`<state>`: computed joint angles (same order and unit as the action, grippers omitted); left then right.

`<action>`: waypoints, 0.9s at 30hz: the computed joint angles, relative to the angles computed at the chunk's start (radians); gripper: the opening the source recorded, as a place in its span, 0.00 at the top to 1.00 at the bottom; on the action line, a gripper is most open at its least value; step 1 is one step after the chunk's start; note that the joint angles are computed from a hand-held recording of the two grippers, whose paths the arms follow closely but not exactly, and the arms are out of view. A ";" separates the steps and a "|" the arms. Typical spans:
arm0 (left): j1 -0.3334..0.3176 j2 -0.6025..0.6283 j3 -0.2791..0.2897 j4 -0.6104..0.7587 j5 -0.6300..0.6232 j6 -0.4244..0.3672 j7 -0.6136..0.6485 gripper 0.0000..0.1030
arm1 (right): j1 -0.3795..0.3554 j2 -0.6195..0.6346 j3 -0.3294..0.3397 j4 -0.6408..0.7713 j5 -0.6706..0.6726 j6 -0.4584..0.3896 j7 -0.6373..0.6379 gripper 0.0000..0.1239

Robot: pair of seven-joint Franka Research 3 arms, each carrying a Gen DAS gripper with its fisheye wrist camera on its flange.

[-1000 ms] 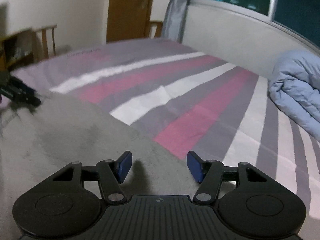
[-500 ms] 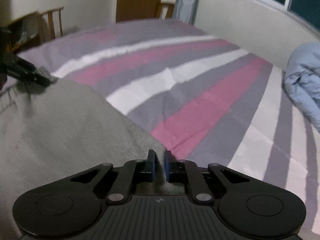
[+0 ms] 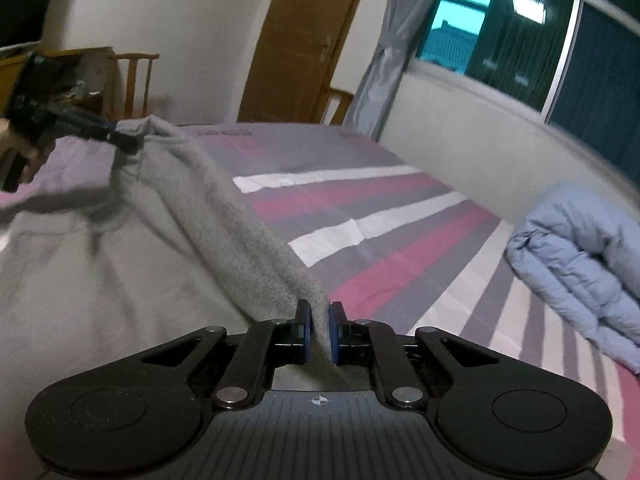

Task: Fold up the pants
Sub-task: 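Lift the waistband with both tools and fold it over toward the pant cuffs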

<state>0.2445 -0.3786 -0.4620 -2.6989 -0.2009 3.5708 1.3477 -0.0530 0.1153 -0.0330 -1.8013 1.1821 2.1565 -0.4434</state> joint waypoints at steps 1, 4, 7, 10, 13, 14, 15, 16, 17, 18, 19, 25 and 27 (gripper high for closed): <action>0.001 -0.021 -0.021 -0.018 -0.020 0.006 -0.006 0.90 | -0.009 -0.038 -0.005 -0.053 0.015 -0.006 -0.032 0.93; 0.024 -0.088 -0.097 -0.071 -0.073 -0.004 -0.023 0.90 | -0.019 -0.142 -0.040 -0.200 0.048 -0.025 -0.125 0.96; 0.029 -0.150 -0.134 -0.122 -0.073 -0.054 -0.073 0.90 | -0.016 -0.228 -0.082 -0.326 0.051 -0.050 -0.197 1.00; 0.003 -0.219 -0.141 -0.178 -0.072 -0.143 -0.142 0.90 | -0.010 -0.290 -0.108 -0.429 0.001 -0.063 -0.212 1.00; 0.022 -0.304 -0.198 -0.218 -0.094 -0.255 -0.232 0.91 | -0.006 -0.321 -0.125 -0.485 -0.028 -0.069 -0.100 1.00; 0.022 -0.339 -0.213 -0.234 -0.105 -0.287 -0.272 0.90 | -0.005 -0.323 -0.129 -0.491 -0.029 -0.069 -0.051 1.00; 0.020 -0.372 -0.226 -0.248 -0.118 -0.302 -0.316 0.83 | -0.003 -0.329 -0.131 -0.502 -0.017 -0.055 -0.012 1.00; 0.026 -0.421 -0.250 -0.264 -0.135 -0.333 -0.368 0.73 | -0.002 -0.335 -0.135 -0.512 -0.004 -0.048 0.020 1.00; 0.038 -0.472 -0.287 -0.271 -0.155 -0.363 -0.433 0.72 | -0.001 -0.337 -0.138 -0.516 0.004 -0.043 0.054 1.00; 0.040 -0.511 -0.312 -0.279 -0.173 -0.370 -0.492 0.70 | 0.001 -0.336 -0.139 -0.517 0.016 -0.035 0.092 0.99; 0.051 -0.558 -0.348 -0.275 -0.189 -0.405 -0.556 0.64 | 0.001 -0.340 -0.142 -0.524 0.027 -0.030 0.124 0.99; 0.044 -0.463 -0.368 -0.207 -0.223 -0.332 -0.774 0.58 | 0.010 -0.289 -0.137 -0.477 0.105 0.006 0.372 0.70; 0.005 -0.339 -0.320 -0.202 -0.237 -0.201 -0.836 0.61 | 0.005 -0.272 -0.143 -0.461 0.138 -0.008 0.425 0.58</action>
